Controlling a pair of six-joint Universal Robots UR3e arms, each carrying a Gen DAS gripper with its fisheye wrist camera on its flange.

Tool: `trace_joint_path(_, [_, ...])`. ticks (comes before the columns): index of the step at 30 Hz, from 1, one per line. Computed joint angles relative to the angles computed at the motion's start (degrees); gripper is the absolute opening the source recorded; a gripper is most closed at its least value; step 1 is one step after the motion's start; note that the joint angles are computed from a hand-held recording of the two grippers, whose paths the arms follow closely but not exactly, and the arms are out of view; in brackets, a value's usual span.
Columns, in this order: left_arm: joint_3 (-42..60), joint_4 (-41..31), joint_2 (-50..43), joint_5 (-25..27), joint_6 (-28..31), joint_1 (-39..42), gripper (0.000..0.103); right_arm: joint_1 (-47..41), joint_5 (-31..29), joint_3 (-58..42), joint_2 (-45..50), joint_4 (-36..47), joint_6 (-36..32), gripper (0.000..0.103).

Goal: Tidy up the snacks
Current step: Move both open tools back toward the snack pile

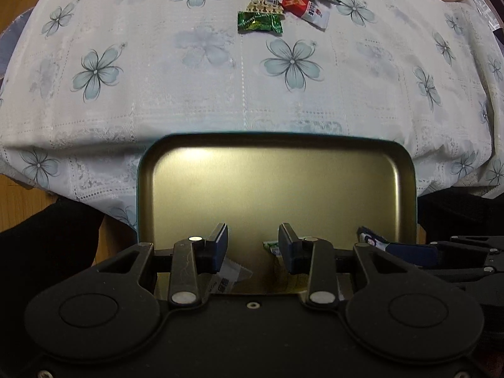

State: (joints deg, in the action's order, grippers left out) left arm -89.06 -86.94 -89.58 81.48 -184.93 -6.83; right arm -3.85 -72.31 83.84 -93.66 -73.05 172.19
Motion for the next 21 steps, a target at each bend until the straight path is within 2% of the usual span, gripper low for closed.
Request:
trace_joint_path(9, [8.9, 3.9, -10.0, 1.0, -0.5, 2.3, 0.045, -0.2, -0.2, -13.9, 15.2, -5.4, 4.1, 0.043])
trace_joint_path(21, [22.3, 9.7, -25.2, 0.2, -4.8, 4.3, 0.045, 1.3, -1.8, -33.3, 36.7, -15.4, 13.6, 0.043])
